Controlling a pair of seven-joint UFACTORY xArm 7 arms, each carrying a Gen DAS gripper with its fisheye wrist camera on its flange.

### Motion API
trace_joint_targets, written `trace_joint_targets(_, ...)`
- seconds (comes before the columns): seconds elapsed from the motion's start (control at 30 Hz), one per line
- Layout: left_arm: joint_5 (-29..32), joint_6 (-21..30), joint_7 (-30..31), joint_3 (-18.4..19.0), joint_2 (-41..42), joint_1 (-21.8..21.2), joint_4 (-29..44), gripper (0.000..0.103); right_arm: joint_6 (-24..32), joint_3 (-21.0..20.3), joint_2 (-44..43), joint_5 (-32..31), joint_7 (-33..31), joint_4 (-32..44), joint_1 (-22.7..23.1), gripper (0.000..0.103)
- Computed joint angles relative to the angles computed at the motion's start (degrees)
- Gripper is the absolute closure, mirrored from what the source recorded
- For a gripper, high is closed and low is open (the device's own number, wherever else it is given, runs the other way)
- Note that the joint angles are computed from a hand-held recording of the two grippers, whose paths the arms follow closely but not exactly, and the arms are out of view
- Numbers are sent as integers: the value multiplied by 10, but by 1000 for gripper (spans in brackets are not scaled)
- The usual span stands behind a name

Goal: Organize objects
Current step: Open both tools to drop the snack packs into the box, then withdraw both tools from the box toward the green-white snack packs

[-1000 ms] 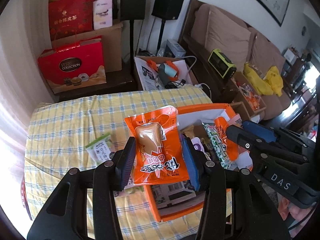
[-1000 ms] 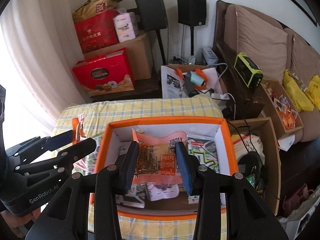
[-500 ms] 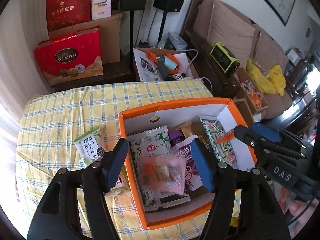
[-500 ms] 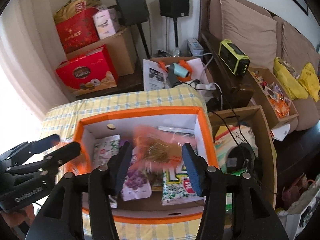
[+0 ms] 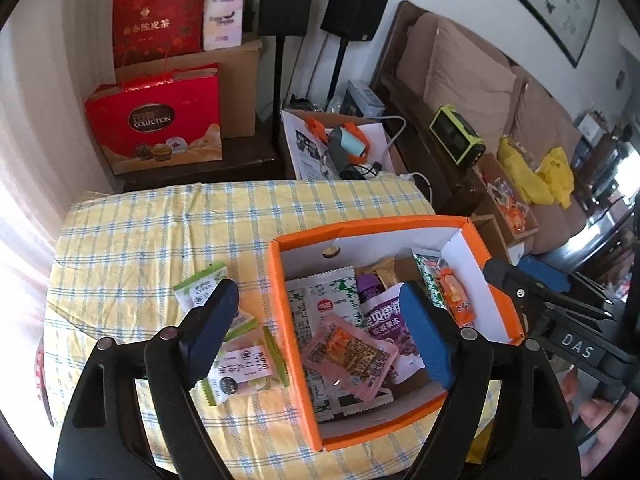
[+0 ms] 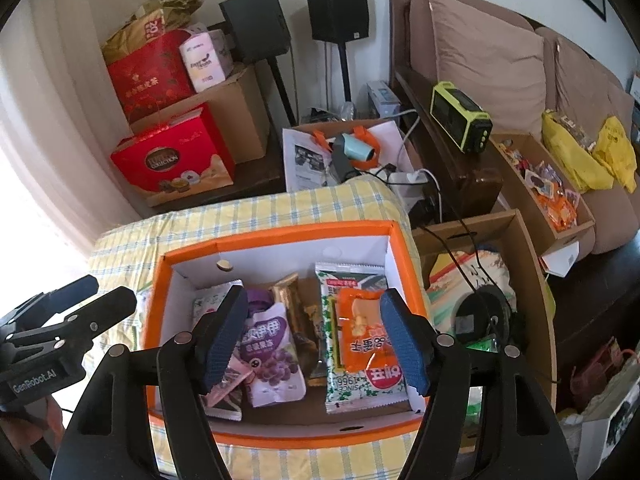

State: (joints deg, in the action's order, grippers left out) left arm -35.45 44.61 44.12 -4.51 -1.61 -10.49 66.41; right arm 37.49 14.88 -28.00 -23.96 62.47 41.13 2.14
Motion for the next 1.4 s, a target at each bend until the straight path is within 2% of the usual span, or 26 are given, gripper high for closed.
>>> trace_joint_targets(0.1, -3, -5, 4, 4, 0, 5, 3, 13, -1, 7, 6, -7, 6, 10, 0, 29)
trace_joint_targets(0.17, -16, 0, 12, 8, 2, 9, 8, 0, 0, 10, 10, -11, 7, 16, 1, 25)
trace_joint_targets(0.3, -19, 17, 10, 12, 10, 20, 24, 0, -7, 11, 21, -16, 19, 23, 5, 18)
trace_joint_targets(0.4, -8, 18, 9, 12, 13, 26, 28, 0, -28, 2, 27, -4, 17, 21, 14, 2)
trace_joint_targets(0.43, -7, 21, 12, 13, 15, 28, 31, 0, -32, 3, 29, -4, 18, 22, 14, 0)
trace_joint_targets(0.63, 6, 38, 18, 21, 34, 50, 55, 0, -18, 14, 57, -20, 6, 53, 24, 0)
trace_joint_targets(0.8, 19, 32, 27, 26, 58, 75, 65, 0, -22, 12, 84, -29, 2, 74, 42, 0)
trace_joint_targets(0.97, 19, 72, 31, 27, 88, 101, 72, 0, -43, 6, 99, -24, 12, 82, 55, 0)
trace_joint_targets(1.13, 31, 83, 27, 22, 108, 115, 62, 1, -47, 6, 113, -30, 19, 92, 64, 0)
trace_joint_targets(1.2, 30, 102, 22, 20, 116, 119, 64, 4, -47, 6, 117, -33, 21, 95, 68, 0)
trace_joint_targets(1.33, 36, 127, 13, 15, 130, 121, 68, 21, -51, 3, 119, -33, 24, 95, 74, 2)
trace_joint_targets(1.4, 37, 135, 10, 13, 134, 122, 71, 24, -52, 0, 118, -30, 21, 93, 77, 3)
